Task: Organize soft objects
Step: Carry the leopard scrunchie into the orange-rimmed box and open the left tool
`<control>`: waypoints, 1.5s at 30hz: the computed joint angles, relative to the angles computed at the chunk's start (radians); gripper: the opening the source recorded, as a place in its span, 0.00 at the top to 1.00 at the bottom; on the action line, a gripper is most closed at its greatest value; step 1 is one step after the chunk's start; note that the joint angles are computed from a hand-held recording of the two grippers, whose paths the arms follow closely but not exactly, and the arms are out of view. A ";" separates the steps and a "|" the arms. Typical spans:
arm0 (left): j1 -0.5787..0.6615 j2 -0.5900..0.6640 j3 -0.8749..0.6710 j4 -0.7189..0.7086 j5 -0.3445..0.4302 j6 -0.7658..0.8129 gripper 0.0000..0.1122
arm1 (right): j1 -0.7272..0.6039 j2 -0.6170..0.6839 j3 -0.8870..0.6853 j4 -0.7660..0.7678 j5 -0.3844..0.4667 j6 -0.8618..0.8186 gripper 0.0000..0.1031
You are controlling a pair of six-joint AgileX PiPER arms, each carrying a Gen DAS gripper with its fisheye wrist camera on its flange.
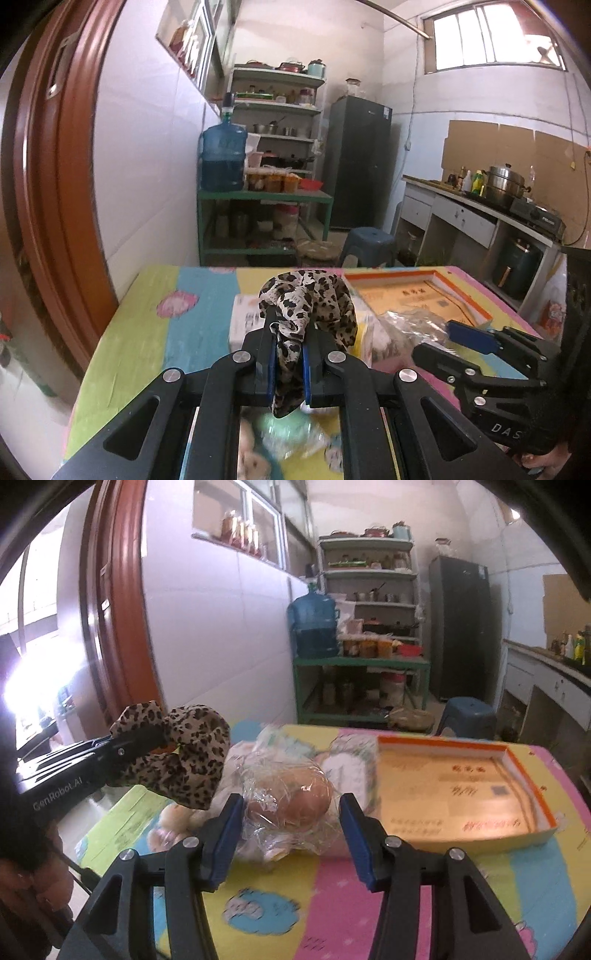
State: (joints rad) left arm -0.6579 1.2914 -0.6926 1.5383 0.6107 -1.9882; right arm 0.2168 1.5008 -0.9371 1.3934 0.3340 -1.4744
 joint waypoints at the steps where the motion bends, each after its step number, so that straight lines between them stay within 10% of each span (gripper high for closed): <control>1: 0.001 0.016 -0.019 0.003 -0.002 0.002 0.92 | -0.010 0.007 -0.013 -0.001 0.003 0.001 0.48; 25: 0.063 0.612 -0.790 -0.420 -0.128 0.542 0.92 | -0.308 0.311 -0.394 -0.168 0.100 0.166 0.48; 45: 0.071 1.194 -1.641 -1.022 0.117 1.191 0.91 | -0.414 0.617 -0.695 -0.526 0.144 0.521 0.48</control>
State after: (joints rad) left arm -0.5873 2.4852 -2.3335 0.5167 0.7282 -0.7976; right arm -0.1972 2.1180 -1.6320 0.8675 0.4779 -0.9530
